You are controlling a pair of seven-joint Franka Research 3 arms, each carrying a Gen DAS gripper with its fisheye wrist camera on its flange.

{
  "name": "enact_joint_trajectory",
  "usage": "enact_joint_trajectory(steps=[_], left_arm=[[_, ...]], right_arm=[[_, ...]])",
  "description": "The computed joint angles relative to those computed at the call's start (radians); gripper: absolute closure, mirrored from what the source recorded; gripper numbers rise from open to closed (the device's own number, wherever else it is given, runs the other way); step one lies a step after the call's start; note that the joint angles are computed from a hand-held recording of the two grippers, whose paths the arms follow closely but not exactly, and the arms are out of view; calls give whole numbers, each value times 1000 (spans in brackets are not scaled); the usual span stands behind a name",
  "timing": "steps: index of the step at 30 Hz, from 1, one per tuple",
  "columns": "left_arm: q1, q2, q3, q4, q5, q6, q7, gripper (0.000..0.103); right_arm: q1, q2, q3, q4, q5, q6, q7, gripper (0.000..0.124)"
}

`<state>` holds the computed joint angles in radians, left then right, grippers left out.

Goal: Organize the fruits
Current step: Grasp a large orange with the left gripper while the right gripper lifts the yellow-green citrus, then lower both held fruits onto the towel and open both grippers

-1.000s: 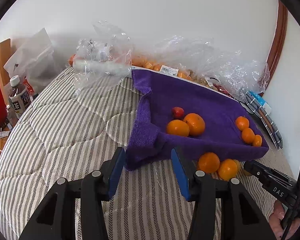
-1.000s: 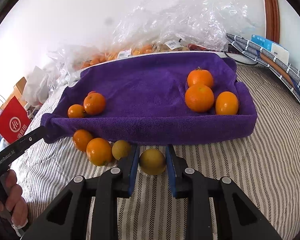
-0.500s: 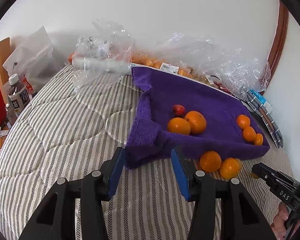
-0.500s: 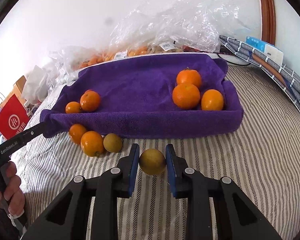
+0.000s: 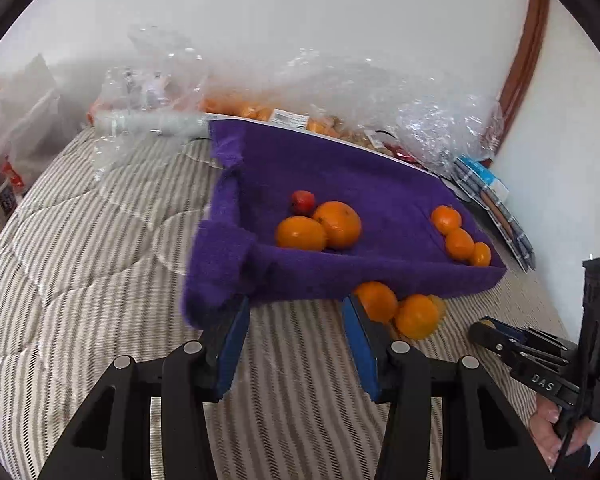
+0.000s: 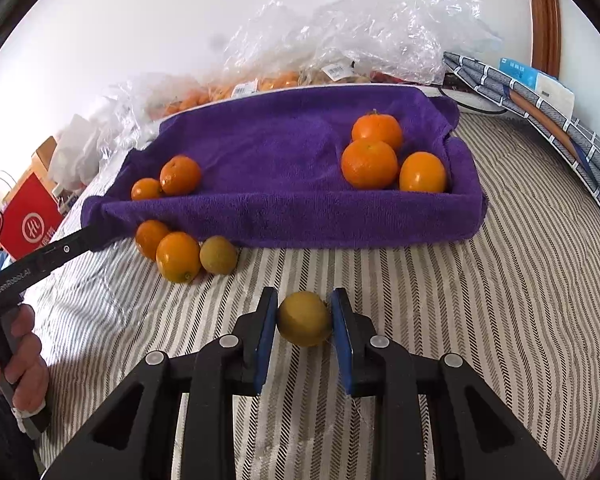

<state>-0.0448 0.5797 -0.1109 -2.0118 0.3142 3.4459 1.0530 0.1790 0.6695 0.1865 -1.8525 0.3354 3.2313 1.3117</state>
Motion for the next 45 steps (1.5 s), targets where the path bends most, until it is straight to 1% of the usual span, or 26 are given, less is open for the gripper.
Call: enact_joint_trajectory(steps=[2, 3, 6, 7, 9, 10, 13, 14, 15, 16, 17, 19, 23, 24, 25, 27, 29, 30, 33, 35, 37, 38, 39, 41, 43, 45], left_arm=[[26, 13, -42, 19, 34, -11, 3, 57], [23, 18, -47, 30, 33, -25, -1, 57], [44, 43, -93, 74, 52, -92, -5, 57], [24, 46, -80, 85, 49, -108, -1, 57], [-42, 48, -22, 100, 30, -116, 2, 57], [-56, 51, -13, 110, 24, -127, 4, 57], [-49, 64, -27, 132, 17, -143, 7, 57], [-78, 66, 2, 140, 6, -147, 3, 57], [-121, 67, 46, 148, -6, -154, -4, 57], [-142, 70, 67, 156, -11, -167, -6, 57], [-139, 73, 62, 162, -11, -178, -5, 57], [-113, 84, 31, 182, -8, -205, 2, 57], [-155, 92, 71, 204, -5, -234, -10, 58], [-147, 92, 63, 202, -2, -231, -8, 60], [-117, 93, 31, 198, 3, -222, 3, 69], [-102, 93, 19, 191, 0, -204, 2, 70], [-62, 94, -18, 171, -2, -155, 4, 71], [-54, 91, -21, 157, -5, -123, -1, 71], [-107, 75, 44, 116, -44, -38, -24, 71], [-143, 64, 84, 88, -80, 14, -30, 71], [-148, 53, 92, 64, -102, 56, -29, 71], [-138, 49, 84, 56, -103, 73, -29, 71], [-128, 44, 77, 50, -107, 83, -30, 71], [-131, 33, 89, 41, -128, 85, -24, 71], [-135, 24, 100, 48, -150, 61, -19, 71], [-128, 21, 103, 66, -157, 40, -16, 71]], right_arm=[[8, -5, -9, -8, -5, 1, -4, 96], [22, -8, -24, -14, -4, 8, 0, 96], [37, -21, -42, -41, -11, 31, -2, 96], [33, -27, -40, -54, -12, 49, -4, 96], [28, -37, -42, -78, -16, 79, -3, 96], [21, -41, -40, -88, -17, 88, -1, 96], [-37, -48, 3, -107, -30, 99, 7, 96], [-61, -49, 22, -112, -37, 102, 10, 96], [-84, -47, 41, -113, -45, 102, 13, 96], [-109, -44, 63, -112, -53, 99, 17, 96], [-133, -40, 85, -107, -61, 89, 20, 96], [-144, -34, 96, -98, -68, 71, 22, 96], [-183, -22, 141, -96, -89, 81, 10, 96], [-177, -22, 133, -95, -88, 78, 11, 96], [-164, -23, 119, -92, -84, 74, 15, 96], [-174, -20, 128, -90, -85, 69, 14, 96], [-187, -17, 142, -90, -86, 71, 12, 96], [-187, -17, 142, -90, -86, 73, 12, 96], [-184, -20, 139, -99, -83, 95, 18, 96], [-206, -21, 161, -116, -93, 129, 26, 96], [-254, -16, 205, -130, -125, 160, 43, 96], [-252, -17, 201, -132, -132, 168, 55, 96], [-240, -21, 187, -131, -135, 168, 69, 96], [-219, -28, 163, -115, -141, 150, 88, 96], [-219, -32, 163, -101, -160, 159, 90, 96], [-191, -30, 137, -71, -174, 172, 87, 96]])
